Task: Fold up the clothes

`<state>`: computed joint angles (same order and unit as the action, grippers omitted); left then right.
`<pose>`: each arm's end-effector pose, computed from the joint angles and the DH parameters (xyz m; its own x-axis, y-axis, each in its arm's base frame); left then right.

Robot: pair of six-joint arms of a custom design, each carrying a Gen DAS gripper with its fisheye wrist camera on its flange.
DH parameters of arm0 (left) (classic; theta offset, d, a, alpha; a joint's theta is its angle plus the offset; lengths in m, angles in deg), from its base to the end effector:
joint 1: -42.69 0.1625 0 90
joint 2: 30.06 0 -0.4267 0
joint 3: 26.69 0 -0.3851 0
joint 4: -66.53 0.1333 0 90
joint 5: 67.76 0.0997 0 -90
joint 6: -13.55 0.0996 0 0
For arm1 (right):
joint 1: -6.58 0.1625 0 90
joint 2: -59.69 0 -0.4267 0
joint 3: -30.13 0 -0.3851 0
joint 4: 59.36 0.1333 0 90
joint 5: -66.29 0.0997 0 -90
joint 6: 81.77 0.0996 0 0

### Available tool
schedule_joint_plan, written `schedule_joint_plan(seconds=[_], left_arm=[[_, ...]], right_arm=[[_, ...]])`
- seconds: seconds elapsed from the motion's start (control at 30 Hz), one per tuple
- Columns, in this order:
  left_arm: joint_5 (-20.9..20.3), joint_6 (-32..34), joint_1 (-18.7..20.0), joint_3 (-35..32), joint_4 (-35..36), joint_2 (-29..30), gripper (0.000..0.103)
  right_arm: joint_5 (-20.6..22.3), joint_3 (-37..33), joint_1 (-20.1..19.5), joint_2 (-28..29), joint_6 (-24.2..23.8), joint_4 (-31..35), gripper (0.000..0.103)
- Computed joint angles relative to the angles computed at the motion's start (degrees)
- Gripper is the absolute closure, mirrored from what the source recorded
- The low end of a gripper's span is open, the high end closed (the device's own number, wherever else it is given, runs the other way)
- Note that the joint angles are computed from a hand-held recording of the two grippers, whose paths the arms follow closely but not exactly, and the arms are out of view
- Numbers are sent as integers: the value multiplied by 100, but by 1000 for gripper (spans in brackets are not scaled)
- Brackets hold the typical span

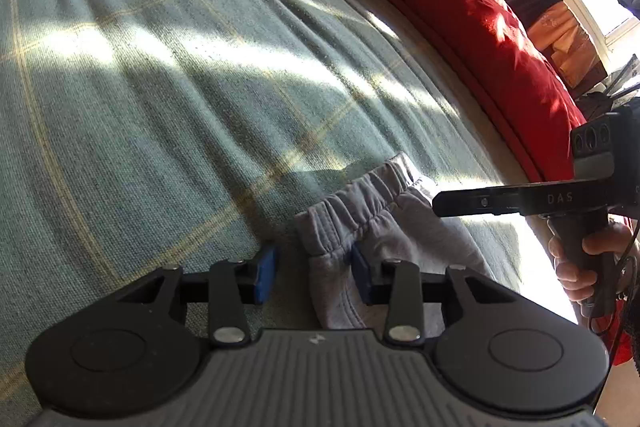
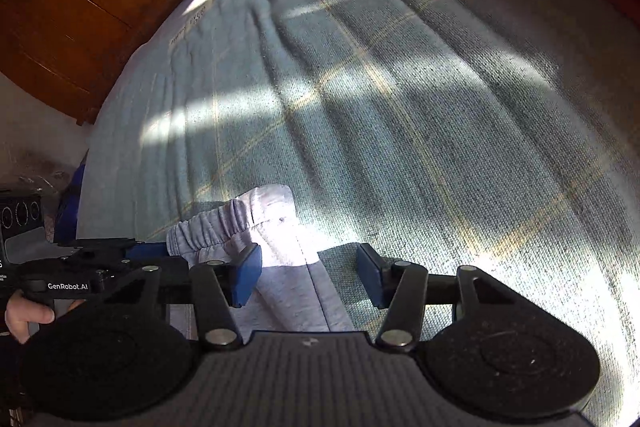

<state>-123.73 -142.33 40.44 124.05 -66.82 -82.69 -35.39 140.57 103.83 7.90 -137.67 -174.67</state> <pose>-0.2020 -0.1812 -0.0087 -0.6821 -0.7302 -0.0390 -0.3263 0.3517 -0.8774 0.1746 -0.4757 0.0326 -0.4495 -0.8174 -0.3603 -0.8519 0.2709 0.4482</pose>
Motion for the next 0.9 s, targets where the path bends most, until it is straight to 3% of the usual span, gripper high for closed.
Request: schedule_joint_plan(seconds=[0.13, 0.2, 0.33, 0.47, 0.67, 0.9], left_arm=[[19, 528, 213, -215, 166, 39, 80], [21, 514, 248, -217, 97, 86, 85], [36, 509, 310, -294, 218, 70, 88], [123, 669, 409, -431, 508, -15, 91], [595, 1032, 573, -474, 726, -278, 91], [1178, 1521, 948, -603, 984, -488, 91]], right_arm=[[-205, 57, 94, -22, -187, 50, 54], [-281, 74, 119, -27, -210, 40, 68], [-312, 60, 145, -25, -18, 35, 85], [-274, 283, 235, -267, -364, -261, 97], [-190, 366, 386, -574, -632, -585, 98], [-71, 332, 400, -603, -451, -1152, 98]])
